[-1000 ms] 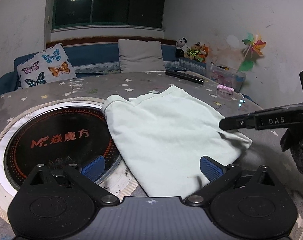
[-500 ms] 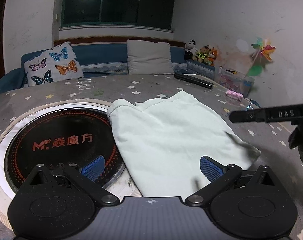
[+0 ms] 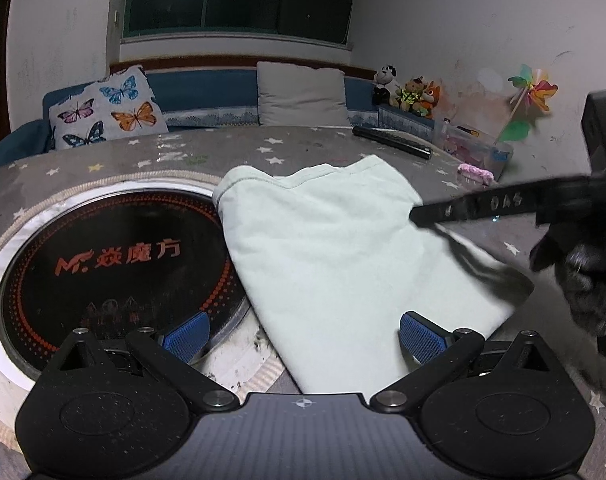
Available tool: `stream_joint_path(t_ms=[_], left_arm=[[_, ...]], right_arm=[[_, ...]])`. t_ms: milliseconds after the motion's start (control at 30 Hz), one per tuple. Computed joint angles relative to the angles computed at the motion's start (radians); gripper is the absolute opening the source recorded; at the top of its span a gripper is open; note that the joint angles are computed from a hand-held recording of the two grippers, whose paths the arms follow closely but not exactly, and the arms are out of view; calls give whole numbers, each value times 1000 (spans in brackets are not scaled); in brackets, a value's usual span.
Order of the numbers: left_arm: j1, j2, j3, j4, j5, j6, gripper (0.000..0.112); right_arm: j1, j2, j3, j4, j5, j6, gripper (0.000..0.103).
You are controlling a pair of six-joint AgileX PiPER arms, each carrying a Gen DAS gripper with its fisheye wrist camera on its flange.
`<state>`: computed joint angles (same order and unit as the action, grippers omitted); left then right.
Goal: Fold clothes
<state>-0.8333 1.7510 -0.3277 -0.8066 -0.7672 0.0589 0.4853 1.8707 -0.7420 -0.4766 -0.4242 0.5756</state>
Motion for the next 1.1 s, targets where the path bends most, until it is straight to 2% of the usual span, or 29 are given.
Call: stream_joint_path(t_ms=[100, 200, 367, 433, 667, 733, 867, 933, 1033, 1100], left_arm=[[10, -2, -1, 15, 12, -16, 103], [18, -1, 0, 29, 19, -32, 103], [27, -3, 5, 53, 23, -60, 103], [27, -3, 8, 59, 19, -68, 103], [17, -1, 8, 54, 16, -65, 103], [14, -3, 7, 46, 18, -58, 103], [16, -3, 9, 51, 17, -62, 103], [15, -3, 12, 59, 14, -71, 103], [18, -4, 16, 72, 11, -80, 103], [19, -5, 17, 74, 11, -83, 103]], right_arm=[[17, -21, -4, 86, 1, -95, 21], [16, -7, -48, 65, 6, -64, 21], [39, 79, -155, 129, 81, -114, 21], [38, 111, -168, 159, 78, -139, 21], [49, 82, -196, 202, 103, -185, 21], [51, 99, -245, 198, 144, -180, 21], [51, 187, -398, 114, 301, -93, 21], [49, 191, -403, 91, 299, -72, 21], [63, 164, -382, 206, 297, -198, 21], [74, 150, -372, 128, 282, -139, 21]])
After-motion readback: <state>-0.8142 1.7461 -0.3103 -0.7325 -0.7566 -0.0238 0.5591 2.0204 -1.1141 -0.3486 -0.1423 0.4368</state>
